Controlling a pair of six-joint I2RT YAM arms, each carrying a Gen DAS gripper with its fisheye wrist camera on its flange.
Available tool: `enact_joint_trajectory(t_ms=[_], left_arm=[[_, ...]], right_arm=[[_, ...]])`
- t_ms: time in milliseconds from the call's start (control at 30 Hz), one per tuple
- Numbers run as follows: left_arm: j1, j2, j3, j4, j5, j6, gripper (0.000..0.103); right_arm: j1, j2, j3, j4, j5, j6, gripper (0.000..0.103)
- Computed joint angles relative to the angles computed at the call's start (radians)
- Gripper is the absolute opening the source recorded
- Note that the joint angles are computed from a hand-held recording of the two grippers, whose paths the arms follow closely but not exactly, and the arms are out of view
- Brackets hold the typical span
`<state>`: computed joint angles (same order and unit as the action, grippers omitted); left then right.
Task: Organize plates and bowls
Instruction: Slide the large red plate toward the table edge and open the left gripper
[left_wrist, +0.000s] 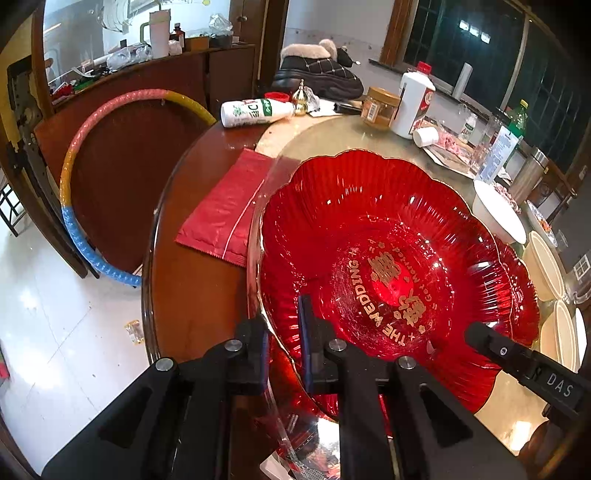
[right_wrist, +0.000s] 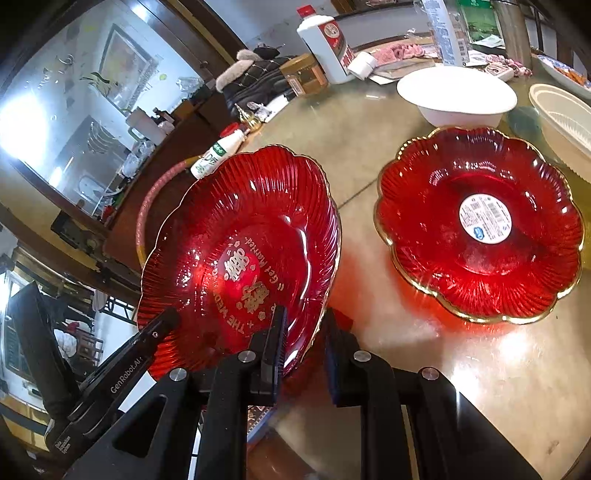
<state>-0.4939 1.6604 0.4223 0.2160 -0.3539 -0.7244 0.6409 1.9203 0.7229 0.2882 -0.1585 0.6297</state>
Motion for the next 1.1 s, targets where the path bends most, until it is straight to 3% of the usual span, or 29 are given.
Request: enact_joint_trajectory(t_ms=[267,367,433,467,500,667,733,800,1000,1100], left_arm=[[0.034,0.056,0.0,0.045,0.086,0.001,0.012],[0.047,0.056,-0.008,0.057,0.116,-0.022,0.019],[0.053,0.046,-0.004,0.032,0.124,-0.029,0.042],[0.054,0.034,-0.006,0.016,0.117,-0.037,0.066],[0.05,0.016,-0.013,0.006,0.095,-0.05,0.076],[0.008,-0.19,-0.096,-0.033,-0.062,-0.171,0.077],[-0.031,-0.289,-0.125,-0.042,-0.118,-0.232,0.085],[-0.069,-0.327,-0.112,-0.054,-0.149,-0.242,0.085],[-0.133,-0.177,0.144,-0.09,-0.013,-0.059,0.085],[-0.133,-0.027,0.339,-0.151,0.143,0.023,0.085]], right_arm=[[-0.011,0.039,0.028,-0.021,-0.016,0.008,0.022],[-0.015,0.044,0.032,-0.023,-0.031,0.004,0.023],[-0.02,0.036,0.024,-0.018,-0.038,0.009,0.025],[-0.022,0.023,0.009,-0.009,-0.036,0.015,0.031],[-0.028,0.001,-0.015,0.008,-0.034,0.019,0.039],[-0.078,-0.143,-0.188,0.128,-0.003,0.049,0.063],[-0.114,-0.194,-0.255,0.175,-0.002,0.073,0.068],[-0.174,-0.253,-0.335,0.228,-0.011,0.102,0.071],[-0.383,-0.279,-0.408,0.271,-0.11,0.151,0.076],[-0.446,-0.226,-0.377,0.263,-0.177,0.132,0.076]])
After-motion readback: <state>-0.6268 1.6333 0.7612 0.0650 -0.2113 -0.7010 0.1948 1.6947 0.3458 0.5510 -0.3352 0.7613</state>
